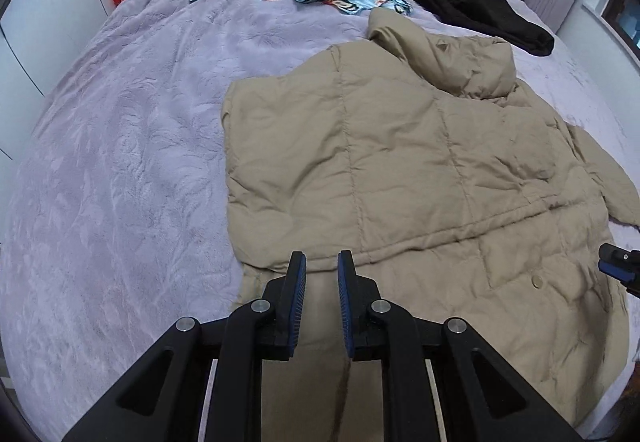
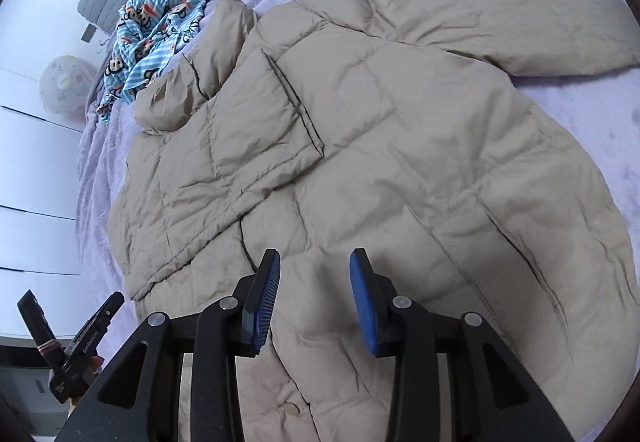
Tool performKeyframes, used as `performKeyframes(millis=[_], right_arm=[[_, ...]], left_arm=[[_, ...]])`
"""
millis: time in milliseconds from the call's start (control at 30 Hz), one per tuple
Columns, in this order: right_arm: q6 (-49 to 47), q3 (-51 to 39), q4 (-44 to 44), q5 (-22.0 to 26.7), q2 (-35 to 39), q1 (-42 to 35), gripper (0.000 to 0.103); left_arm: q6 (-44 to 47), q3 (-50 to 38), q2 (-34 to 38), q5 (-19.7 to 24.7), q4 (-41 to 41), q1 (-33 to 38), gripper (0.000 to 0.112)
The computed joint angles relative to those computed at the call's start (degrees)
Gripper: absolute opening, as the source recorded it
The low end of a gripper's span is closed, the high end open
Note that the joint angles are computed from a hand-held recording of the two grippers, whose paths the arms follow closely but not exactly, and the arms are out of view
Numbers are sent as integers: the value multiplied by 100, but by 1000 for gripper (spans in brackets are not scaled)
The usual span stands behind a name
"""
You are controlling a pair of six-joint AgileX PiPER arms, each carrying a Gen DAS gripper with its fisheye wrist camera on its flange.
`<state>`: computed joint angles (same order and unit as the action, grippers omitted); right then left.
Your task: Fold large clothes
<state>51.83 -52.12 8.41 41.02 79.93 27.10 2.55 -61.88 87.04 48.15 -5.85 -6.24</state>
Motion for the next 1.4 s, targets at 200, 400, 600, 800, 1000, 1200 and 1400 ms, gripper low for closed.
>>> performKeyframes(millis=[200, 400, 600, 800, 1000, 1200, 1400], right_arm=[[738, 587, -337, 224, -1012, -7, 56], [-1168, 1530, 1015, 18, -1885, -1505, 78], [-4606, 1880, 2865, 725, -1957, -4603, 91], [-6922, 1290, 3432, 1694, -691, -7182, 91], [-7634, 390, 3856, 1897, 820, -8559, 91], [-8066, -198, 4734, 1785, 1906, -8895, 91], [-8281, -513, 6061, 1983, 2680, -8957, 91]], left_arm=[[-416, 315, -347, 10, -27, -534, 102], [-1399, -65, -3, 306, 448, -1593, 102], [-3078, -939, 576, 769, 1107, -2623, 102], [-3577, -2001, 1527, 1075, 860, -3365, 102], [-4154, -3144, 2182, 1416, 863, -3945, 102], [-4214, -4275, 2776, 1795, 1000, -4173, 102], [-4333, -4667, 2946, 2034, 1207, -4172, 102]])
